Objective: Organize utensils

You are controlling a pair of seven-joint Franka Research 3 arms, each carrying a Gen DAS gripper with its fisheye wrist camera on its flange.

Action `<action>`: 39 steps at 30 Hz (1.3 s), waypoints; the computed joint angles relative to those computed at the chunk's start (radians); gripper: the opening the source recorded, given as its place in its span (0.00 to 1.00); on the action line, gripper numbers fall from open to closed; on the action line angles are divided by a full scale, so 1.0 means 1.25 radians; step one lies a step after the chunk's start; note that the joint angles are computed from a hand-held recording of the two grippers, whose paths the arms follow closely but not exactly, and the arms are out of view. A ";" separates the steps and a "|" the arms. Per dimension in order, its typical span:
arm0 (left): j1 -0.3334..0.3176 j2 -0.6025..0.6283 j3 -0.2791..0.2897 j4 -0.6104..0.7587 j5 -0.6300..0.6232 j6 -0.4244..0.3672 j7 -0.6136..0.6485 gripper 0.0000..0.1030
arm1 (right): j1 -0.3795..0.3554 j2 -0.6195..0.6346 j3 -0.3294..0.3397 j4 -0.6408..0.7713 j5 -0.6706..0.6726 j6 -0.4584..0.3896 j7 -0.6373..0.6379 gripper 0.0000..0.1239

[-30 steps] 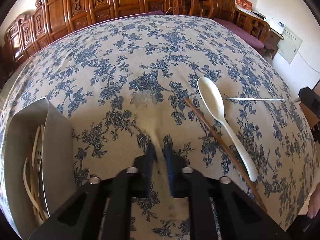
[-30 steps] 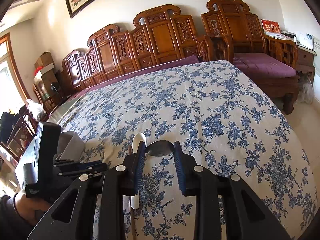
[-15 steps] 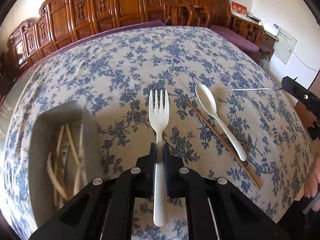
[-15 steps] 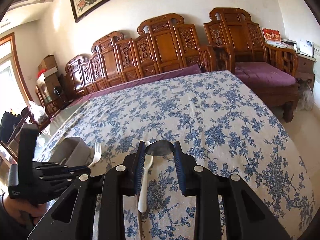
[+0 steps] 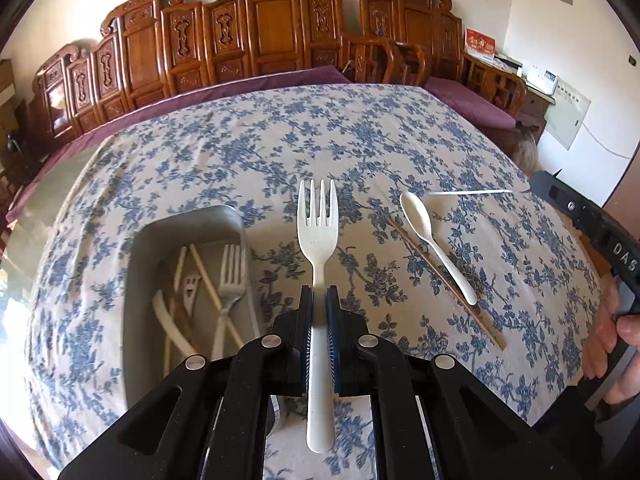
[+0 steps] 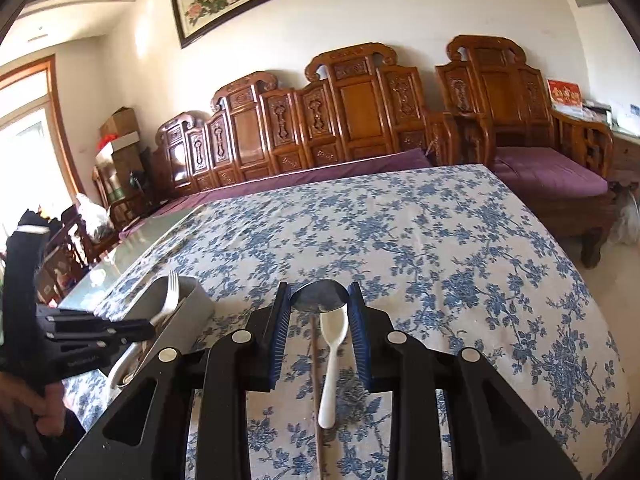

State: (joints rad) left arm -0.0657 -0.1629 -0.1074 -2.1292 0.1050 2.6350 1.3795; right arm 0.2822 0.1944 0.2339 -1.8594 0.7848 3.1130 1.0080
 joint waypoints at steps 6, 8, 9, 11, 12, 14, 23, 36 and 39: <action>0.011 -0.043 0.016 -0.026 0.000 0.006 0.013 0.06 | 0.001 -0.008 0.027 0.006 0.042 -0.007 -0.055 0.25; 0.013 -0.053 0.023 -0.034 -0.007 0.009 0.021 0.06 | 0.006 -0.008 0.028 0.010 0.055 -0.010 -0.069 0.25; 0.016 -0.058 0.026 -0.038 -0.007 0.011 0.025 0.06 | 0.010 -0.009 0.030 0.011 0.063 -0.012 -0.075 0.25; 0.023 -0.064 0.031 -0.045 -0.004 0.015 0.028 0.06 | 0.018 -0.009 0.030 0.015 0.074 -0.017 -0.084 0.25; 0.027 -0.066 0.033 -0.048 -0.001 0.015 0.027 0.06 | 0.025 -0.009 0.029 0.017 0.074 -0.019 -0.087 0.25; 0.035 -0.064 0.039 -0.053 -0.001 0.014 0.029 0.06 | 0.036 -0.009 0.026 0.020 0.073 -0.016 -0.088 0.25; 0.064 -0.018 0.055 -0.051 -0.016 0.013 0.051 0.06 | 0.063 -0.003 0.019 0.040 0.054 -0.022 -0.056 0.25; 0.092 0.062 0.046 -0.021 -0.051 0.029 0.070 0.06 | 0.095 0.022 -0.010 0.064 -0.075 -0.052 0.062 0.25; 0.096 0.067 0.041 -0.025 -0.038 0.041 0.057 0.07 | 0.106 0.025 -0.019 0.065 -0.117 -0.053 0.098 0.25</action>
